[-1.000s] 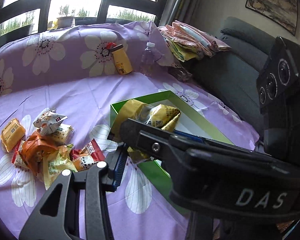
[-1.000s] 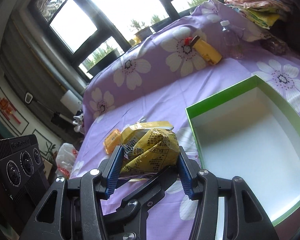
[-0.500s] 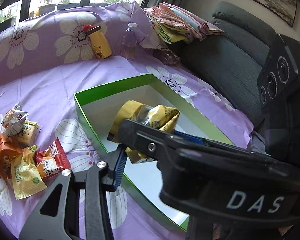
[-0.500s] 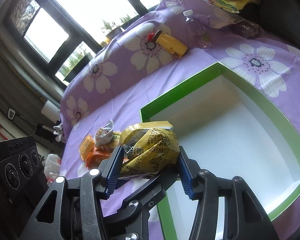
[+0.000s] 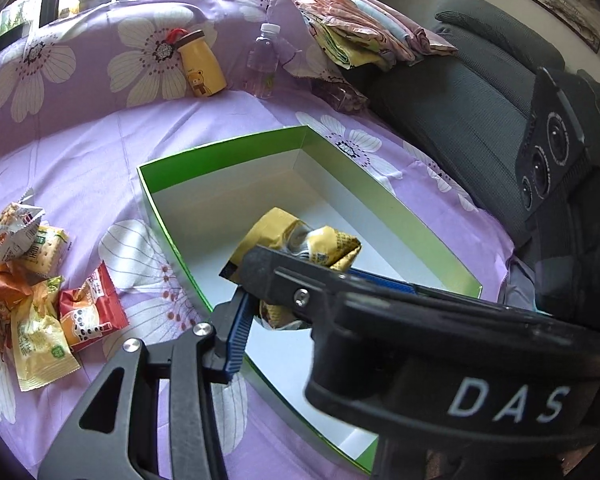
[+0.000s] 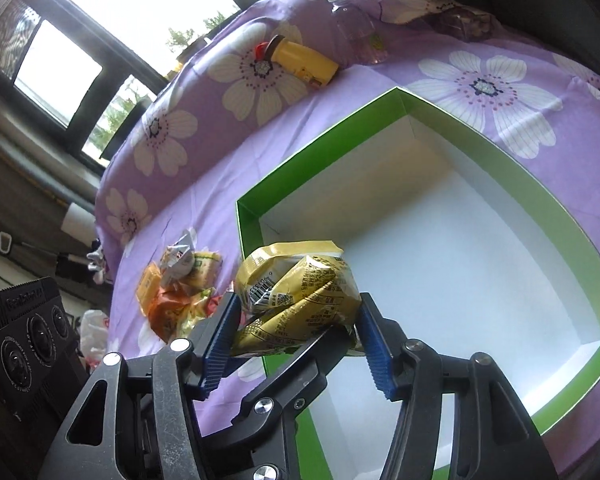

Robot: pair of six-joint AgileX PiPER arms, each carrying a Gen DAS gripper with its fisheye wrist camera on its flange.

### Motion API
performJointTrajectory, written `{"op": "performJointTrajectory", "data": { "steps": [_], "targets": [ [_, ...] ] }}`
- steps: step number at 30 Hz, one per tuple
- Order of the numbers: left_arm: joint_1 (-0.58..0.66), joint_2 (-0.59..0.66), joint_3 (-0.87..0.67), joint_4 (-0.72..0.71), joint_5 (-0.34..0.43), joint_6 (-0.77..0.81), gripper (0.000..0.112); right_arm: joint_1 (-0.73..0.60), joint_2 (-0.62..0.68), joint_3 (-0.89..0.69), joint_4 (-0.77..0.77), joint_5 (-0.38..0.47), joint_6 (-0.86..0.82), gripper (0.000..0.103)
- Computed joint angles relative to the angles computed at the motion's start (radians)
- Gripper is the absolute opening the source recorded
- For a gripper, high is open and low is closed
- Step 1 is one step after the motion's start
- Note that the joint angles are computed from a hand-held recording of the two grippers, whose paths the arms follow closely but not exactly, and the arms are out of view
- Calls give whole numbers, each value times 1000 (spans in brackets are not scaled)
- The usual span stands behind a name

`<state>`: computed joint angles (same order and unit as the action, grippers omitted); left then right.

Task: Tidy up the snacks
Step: 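Open the right gripper to drop the bag into the box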

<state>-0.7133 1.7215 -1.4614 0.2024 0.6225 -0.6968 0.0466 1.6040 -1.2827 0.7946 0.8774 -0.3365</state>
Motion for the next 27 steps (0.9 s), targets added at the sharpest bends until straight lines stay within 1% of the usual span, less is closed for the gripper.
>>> {"op": "performJointTrajectory", "data": {
  "steps": [3, 4, 5, 6, 8, 10, 12, 15, 17, 19, 21, 22, 25, 27],
  "targets": [
    [4, -60, 55, 45, -15, -43, 51, 14, -40, 27, -33, -58, 18, 77],
    [9, -88, 82, 58, -27, -56, 56, 22, -56, 34, -56, -81, 41, 82],
    [14, -113, 104, 71, -39, -70, 60, 26, -74, 45, -55, -99, 37, 85],
    [16, -135, 120, 89, -39, -87, 67, 25, -91, 59, -31, -111, 11, 88],
    [20, -180, 145, 121, -27, -120, 72, 23, -117, 72, 5, -117, -21, 89],
    [22, -242, 189, 168, -26, -165, 74, 42, -149, 83, -6, -138, -14, 89],
    [13, -309, 233, 255, 11, -248, 76, 80, -182, 96, -20, -173, -10, 91],
    [-3, -414, 320, 402, 75, -380, 82, 159, -218, 109, -54, -229, 8, 92],
    [-23, -476, 378, 512, 152, -478, 82, 225, -236, 129, -77, -289, 13, 92],
    [-23, -533, 436, 584, 231, -560, 82, 302, -239, 147, -111, -360, 22, 92],
    [-5, -593, 503, 640, 293, -659, 83, 390, -228, 158, -234, -432, 137, 92],
    [18, -629, 545, 648, 298, -686, 83, 434, -216, 156, -311, -455, 210, 92],
    [95, -701, 647, 624, 304, -705, 83, 538, -171, 148, -437, -474, 302, 92],
    [153, -724, 717, 606, 281, -710, 83, 613, -137, 149, -582, -496, 431, 92]
  ]
}}
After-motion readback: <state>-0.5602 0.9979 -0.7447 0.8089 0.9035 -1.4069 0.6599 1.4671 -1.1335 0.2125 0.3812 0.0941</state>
